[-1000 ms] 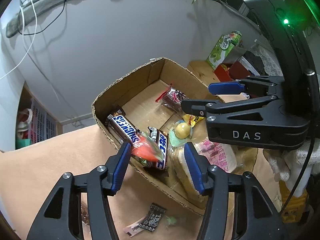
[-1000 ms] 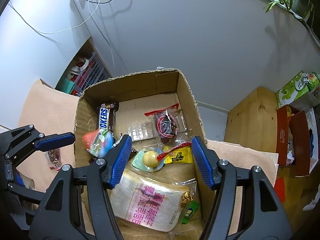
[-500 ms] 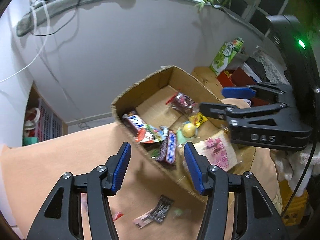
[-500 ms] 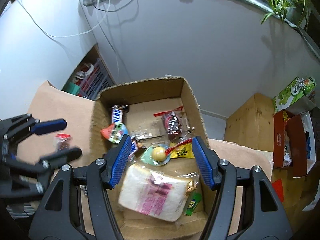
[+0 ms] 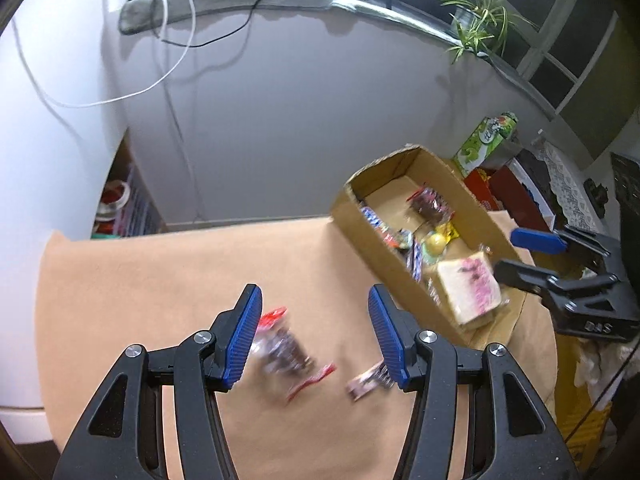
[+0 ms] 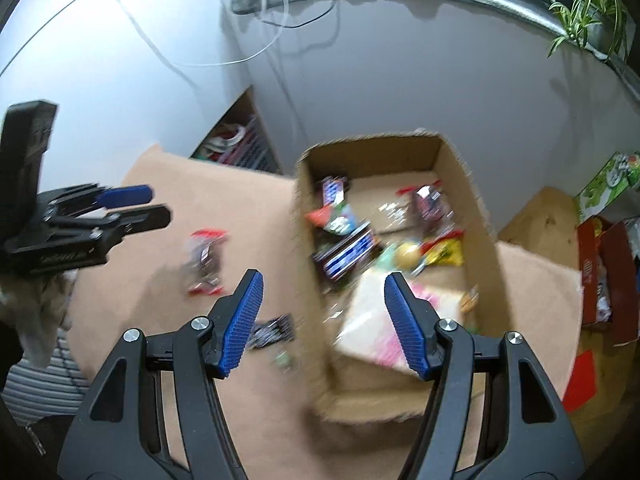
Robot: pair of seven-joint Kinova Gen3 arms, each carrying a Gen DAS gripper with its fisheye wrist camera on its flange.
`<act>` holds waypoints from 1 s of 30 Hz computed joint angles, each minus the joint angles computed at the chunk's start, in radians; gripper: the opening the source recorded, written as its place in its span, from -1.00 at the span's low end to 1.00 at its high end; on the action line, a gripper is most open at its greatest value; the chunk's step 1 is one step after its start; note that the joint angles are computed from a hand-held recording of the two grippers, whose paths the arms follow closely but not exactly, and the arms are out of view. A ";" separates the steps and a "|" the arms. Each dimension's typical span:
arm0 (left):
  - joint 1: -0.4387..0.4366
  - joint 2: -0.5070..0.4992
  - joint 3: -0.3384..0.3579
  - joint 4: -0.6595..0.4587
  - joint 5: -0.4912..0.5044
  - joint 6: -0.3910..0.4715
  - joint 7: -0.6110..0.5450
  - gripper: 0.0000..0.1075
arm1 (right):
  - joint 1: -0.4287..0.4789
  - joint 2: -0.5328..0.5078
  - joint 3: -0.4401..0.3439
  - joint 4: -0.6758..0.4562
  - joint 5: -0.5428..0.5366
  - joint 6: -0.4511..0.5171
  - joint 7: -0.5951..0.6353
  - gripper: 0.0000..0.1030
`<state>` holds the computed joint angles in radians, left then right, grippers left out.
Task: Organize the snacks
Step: 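Move both tools back over the table toward the remaining snacks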
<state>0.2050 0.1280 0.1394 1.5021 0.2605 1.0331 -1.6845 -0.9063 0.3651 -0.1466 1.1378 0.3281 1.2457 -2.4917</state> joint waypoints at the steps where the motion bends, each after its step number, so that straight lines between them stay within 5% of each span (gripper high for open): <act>1: -0.006 -0.010 -0.002 0.015 0.008 0.001 -0.013 0.02 | -0.018 -0.005 -0.004 0.013 0.007 -0.006 -0.019 0.28; 15: -0.044 -0.103 -0.026 0.191 0.125 0.024 -0.184 -0.04 | -0.111 -0.018 -0.055 0.175 -0.012 -0.134 -0.237 0.26; 19: -0.046 -0.108 -0.029 0.217 0.154 0.034 -0.235 -0.17 | -0.115 -0.011 -0.051 0.195 -0.018 -0.149 -0.268 0.09; 30: -0.092 -0.067 -0.053 0.229 0.208 0.035 -0.210 -0.18 | -0.082 0.030 -0.040 0.171 -0.073 -0.208 -0.303 0.09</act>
